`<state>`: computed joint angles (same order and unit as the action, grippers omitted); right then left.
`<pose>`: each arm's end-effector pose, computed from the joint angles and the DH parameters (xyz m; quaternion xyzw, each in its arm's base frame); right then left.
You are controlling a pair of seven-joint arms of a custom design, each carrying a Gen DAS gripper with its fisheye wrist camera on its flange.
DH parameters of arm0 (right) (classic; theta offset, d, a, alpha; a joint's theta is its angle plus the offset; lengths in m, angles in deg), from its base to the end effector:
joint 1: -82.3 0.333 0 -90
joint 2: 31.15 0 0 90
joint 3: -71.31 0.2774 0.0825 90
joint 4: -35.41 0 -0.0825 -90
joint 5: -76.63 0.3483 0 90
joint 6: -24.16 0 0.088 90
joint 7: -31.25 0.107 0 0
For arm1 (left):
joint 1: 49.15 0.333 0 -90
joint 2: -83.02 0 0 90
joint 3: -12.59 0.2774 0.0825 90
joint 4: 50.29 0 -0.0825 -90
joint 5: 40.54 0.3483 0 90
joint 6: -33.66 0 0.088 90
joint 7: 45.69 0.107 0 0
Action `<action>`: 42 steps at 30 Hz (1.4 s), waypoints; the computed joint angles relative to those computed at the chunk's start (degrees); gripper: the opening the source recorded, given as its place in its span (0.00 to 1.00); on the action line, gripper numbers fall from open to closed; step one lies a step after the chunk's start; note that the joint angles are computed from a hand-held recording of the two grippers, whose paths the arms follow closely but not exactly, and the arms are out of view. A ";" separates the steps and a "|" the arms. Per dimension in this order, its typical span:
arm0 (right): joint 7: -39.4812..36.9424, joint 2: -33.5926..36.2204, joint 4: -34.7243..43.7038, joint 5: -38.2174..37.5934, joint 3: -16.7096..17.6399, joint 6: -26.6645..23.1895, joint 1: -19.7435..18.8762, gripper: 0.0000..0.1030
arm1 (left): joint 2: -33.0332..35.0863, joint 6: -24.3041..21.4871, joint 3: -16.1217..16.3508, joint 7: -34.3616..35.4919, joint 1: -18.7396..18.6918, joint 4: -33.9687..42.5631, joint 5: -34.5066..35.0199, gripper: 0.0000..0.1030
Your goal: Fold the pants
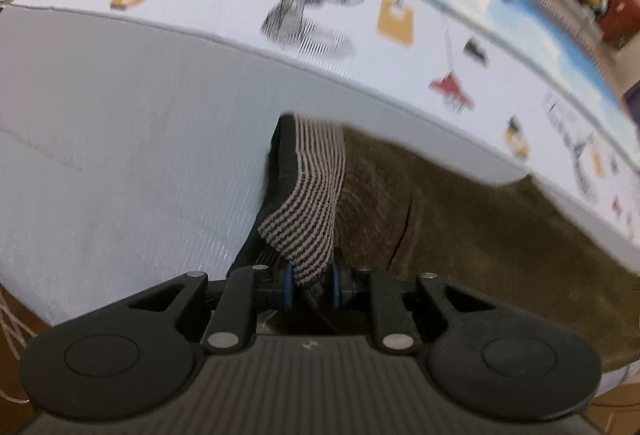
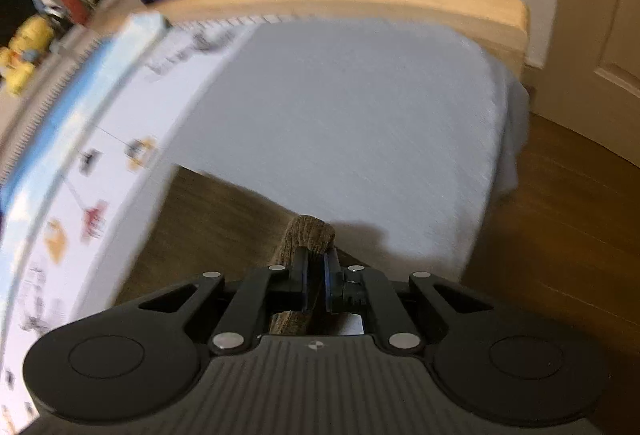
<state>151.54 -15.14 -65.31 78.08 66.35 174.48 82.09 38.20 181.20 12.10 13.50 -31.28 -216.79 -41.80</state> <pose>0.6342 -0.0529 0.4541 -0.4353 0.8525 -0.1568 0.2434 0.3134 0.0988 0.4173 -0.9134 0.3400 -0.1785 0.1350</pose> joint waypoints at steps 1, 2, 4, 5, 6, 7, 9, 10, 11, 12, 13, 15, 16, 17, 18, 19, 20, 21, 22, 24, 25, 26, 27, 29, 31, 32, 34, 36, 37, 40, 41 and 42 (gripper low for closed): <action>-1.01 -0.30 -0.32 0.41 0.31 1.32 -0.20 0.07 | -0.86 0.13 0.11 -0.34 -0.09 -0.48 -0.35 0.19; -1.31 -0.85 -1.00 0.87 0.41 2.68 -0.31 0.07 | -1.42 -0.18 0.58 -0.30 0.03 -0.72 -0.61 0.19; -1.57 -0.58 -0.73 1.27 0.26 2.93 -0.53 0.07 | -1.09 -1.12 0.92 -0.37 0.16 -0.50 -0.99 0.19; -1.30 0.10 0.45 0.27 -0.23 0.41 -0.38 0.07 | -0.47 -1.98 1.30 -0.35 0.25 -0.35 -1.29 0.19; -0.82 1.49 2.47 -0.41 -0.59 -3.52 -0.34 0.07 | 0.88 -2.70 1.28 -0.32 0.32 0.15 -1.33 0.20; -1.48 3.44 5.31 -0.16 -0.46 -9.05 -0.79 0.07 | 2.38 -4.86 0.98 0.00 0.29 1.27 -0.92 0.22; -3.05 6.95 10.31 0.27 -0.17 -17.48 -1.51 0.12 | 5.19 -8.62 0.69 1.32 -0.33 3.39 -0.07 0.31; -2.72 6.88 10.28 0.23 -0.33 -17.25 -1.53 0.13 | 5.76 -9.30 0.28 1.01 -0.05 4.11 0.50 0.36; -2.37 6.46 10.02 -0.21 -0.50 -16.67 -1.34 0.13 | 5.46 -9.43 -0.38 0.11 0.59 4.37 1.40 0.42; -1.67 5.72 9.53 -1.55 -0.88 -15.93 -0.75 0.13 | 4.28 -9.31 -1.52 -1.44 1.60 4.25 2.88 0.44; -0.17 4.41 8.37 -4.58 -1.66 -14.50 0.54 0.13 | 2.91 -8.97 -2.29 -2.72 2.39 3.90 4.26 0.47; 3.98 1.75 5.66 -13.76 -3.67 -10.34 3.62 0.15 | -0.58 -6.96 -5.58 -7.58 5.41 3.06 8.82 0.47; 5.39 0.36 3.87 -18.53 -4.28 -6.94 4.77 0.16 | -1.82 -5.15 -6.84 -9.06 6.24 2.64 11.20 0.47; 5.74 -0.79 2.38 -21.37 -4.18 -3.83 5.20 0.16 | -2.39 -2.13 -7.63 -9.24 6.47 2.21 13.70 0.47; 4.63 -1.79 0.67 -22.18 -3.41 0.15 4.94 0.16 | -1.92 1.10 -6.99 -7.50 5.31 1.98 15.13 0.46; 0.90 -2.41 -0.84 -19.76 -1.64 4.19 3.84 0.16 | -0.99 3.55 -5.65 -5.08 3.55 1.95 15.48 0.46; -5.78 -2.42 -1.64 -14.64 1.06 7.31 2.11 0.16 | 0.67 5.68 -4.18 -2.16 1.43 2.20 15.21 0.45; -13.46 -2.08 -1.72 -8.68 4.05 8.55 0.47 0.16 | 2.66 6.47 -3.07 0.62 -0.45 2.83 14.59 0.45; -23.42 -1.42 -0.99 -0.63 8.08 7.94 -1.70 0.16 | 4.27 6.30 -2.71 2.71 -1.51 3.44 14.15 0.41; -35.51 -0.45 0.28 7.80 12.45 5.88 -3.12 0.16 | 7.90 4.09 -4.18 5.14 -1.36 4.97 15.08 0.29; -38.74 -0.13 0.65 8.91 13.08 5.58 -2.61 0.16 | 9.36 0.57 -4.69 5.77 -0.83 5.66 15.52 0.24; -43.02 0.14 0.91 10.39 14.19 5.43 -2.21 0.16 | 12.50 -5.17 -5.32 5.40 -0.16 7.65 15.54 0.12; -46.47 0.40 1.43 12.11 15.04 5.02 -1.95 0.16 | 14.02 -7.72 -5.31 5.14 -0.04 8.29 15.94 0.13; -52.13 1.40 3.37 15.35 16.60 3.36 -1.06 0.16 | 14.28 -7.63 -4.51 5.30 -0.65 9.12 16.41 0.13; -54.91 2.34 5.47 16.91 17.04 1.37 0.67 0.16 | 13.76 -7.95 -4.12 3.53 -0.93 9.97 15.76 0.13; -56.17 3.51 7.33 17.61 17.37 0.69 1.77 0.15 | 13.17 -6.50 -4.11 2.72 -1.01 9.89 15.95 0.17; -60.33 4.92 10.03 20.95 18.82 -0.55 2.92 0.00 | 12.77 -3.84 -4.52 1.38 -0.93 9.63 16.86 0.23; -63.15 6.83 12.90 23.43 19.90 -1.61 4.77 0.00 | 13.91 -0.47 -4.03 1.38 -1.64 10.25 16.43 0.23; -64.19 8.55 15.47 24.38 20.41 -3.09 5.85 0.00 | 15.15 0.77 -3.86 1.63 -2.09 11.18 15.93 0.23; -64.64 13.26 23.01 25.98 20.85 -9.00 9.51 0.00 | 19.06 -5.01 -5.55 0.28 -1.41 14.04 16.32 0.32; -64.53 15.23 26.11 26.39 20.92 -11.69 10.71 0.02 | 21.18 -8.02 -6.01 -1.21 -0.90 15.52 17.25 0.33; -64.45 16.70 28.51 26.73 20.91 -13.82 11.96 0.02 | 22.08 -7.84 -5.33 -1.28 -1.44 15.73 17.28 0.33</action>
<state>87.09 1.56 -36.81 104.81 87.26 160.66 94.05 60.28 173.36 6.77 12.22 -32.71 -201.07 -24.52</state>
